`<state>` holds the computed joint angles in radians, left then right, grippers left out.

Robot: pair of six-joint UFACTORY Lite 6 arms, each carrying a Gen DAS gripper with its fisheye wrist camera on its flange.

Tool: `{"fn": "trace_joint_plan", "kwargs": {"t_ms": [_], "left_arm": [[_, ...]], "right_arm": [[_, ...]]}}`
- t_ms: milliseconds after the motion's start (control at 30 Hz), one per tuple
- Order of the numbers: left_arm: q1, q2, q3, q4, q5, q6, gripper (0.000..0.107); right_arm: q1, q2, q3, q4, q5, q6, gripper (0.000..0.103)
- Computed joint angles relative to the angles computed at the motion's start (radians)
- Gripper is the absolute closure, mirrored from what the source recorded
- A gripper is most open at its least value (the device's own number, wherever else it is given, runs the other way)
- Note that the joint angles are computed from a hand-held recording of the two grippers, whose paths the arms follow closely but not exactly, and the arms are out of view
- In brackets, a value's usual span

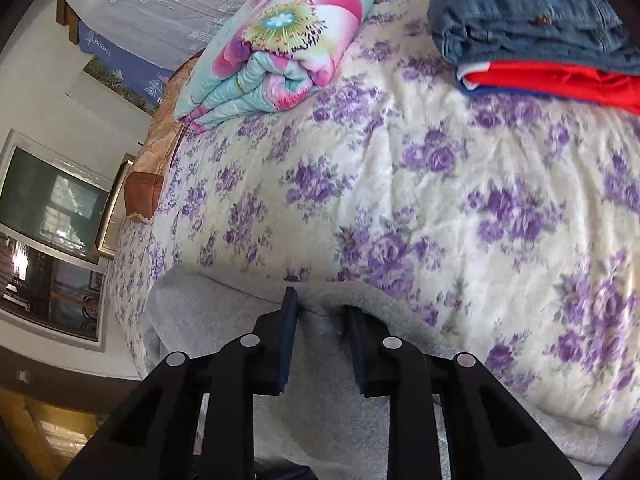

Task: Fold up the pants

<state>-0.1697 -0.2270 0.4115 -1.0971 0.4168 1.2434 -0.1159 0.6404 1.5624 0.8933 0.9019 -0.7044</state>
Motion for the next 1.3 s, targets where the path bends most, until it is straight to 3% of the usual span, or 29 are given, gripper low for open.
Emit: {"fn": "trace_joint_plan", "kwargs": {"t_ms": [100, 233, 400, 467, 500, 567, 733, 767, 833, 867, 900, 967, 1100, 1167, 1300], "left_arm": [[-0.004, 0.008, 0.004, -0.010, -0.011, 0.004, 0.098], [0.005, 0.021, 0.008, -0.028, 0.000, 0.014, 0.098], [0.035, 0.024, 0.087, 0.189, 0.089, -0.212, 0.098], [0.045, -0.011, 0.137, 0.279, 0.119, -0.307, 0.098], [0.050, -0.033, 0.169, 0.317, 0.131, -0.354, 0.098], [0.053, -0.012, 0.264, 0.352, 0.171, -0.410, 0.098], [-0.069, 0.338, 0.614, 0.474, 0.156, -0.590, 0.099], [-0.092, 0.422, 0.686, 0.516, 0.147, -0.645, 0.101], [-0.121, 0.566, 0.802, 0.594, 0.132, -0.745, 0.107], [-0.136, 0.646, 0.872, 0.655, 0.123, -0.818, 0.107], [-0.150, 0.716, 0.928, 0.715, 0.111, -0.886, 0.107], [-0.156, 0.791, 0.987, 0.709, 0.076, -0.899, 0.107], [-0.159, 0.850, 1.091, 0.766, 0.150, -0.987, 0.107], [-0.159, 0.875, 1.132, 0.791, 0.174, -1.005, 0.107], [-0.153, 0.789, 1.063, 0.827, 0.181, -1.055, 0.107]], "right_arm": [[0.032, 0.129, 0.210, -0.127, 0.059, 0.149, 0.079], [0.088, 0.330, 0.377, -0.269, 0.035, 0.214, 0.086], [0.093, 0.315, 0.462, -0.356, 0.159, 0.280, 0.082], [0.086, 0.218, 0.391, -0.353, 0.170, 0.250, 0.072], [0.077, 0.151, 0.330, -0.349, 0.161, 0.224, 0.056], [0.058, -0.016, 0.178, -0.365, 0.086, 0.180, 0.037], [-0.109, -0.495, -0.301, -0.328, -0.120, 0.013, 0.037], [-0.140, -0.600, -0.406, -0.343, -0.155, -0.030, 0.039], [-0.220, -0.809, -0.615, -0.377, -0.194, -0.103, 0.057], [-0.263, -0.913, -0.720, -0.380, -0.197, -0.137, 0.077], [-0.303, -1.018, -0.824, -0.369, -0.199, -0.173, 0.092], [-0.397, -1.204, -1.004, -0.286, -0.167, -0.291, 0.092], [-0.375, -1.371, -1.163, -0.244, -0.144, -0.300, 0.092], [-0.307, -1.309, -1.191, -0.196, -0.210, -0.282, 0.092], [-0.122, -0.934, -1.196, -0.007, -0.486, -0.339, 0.095]]}}
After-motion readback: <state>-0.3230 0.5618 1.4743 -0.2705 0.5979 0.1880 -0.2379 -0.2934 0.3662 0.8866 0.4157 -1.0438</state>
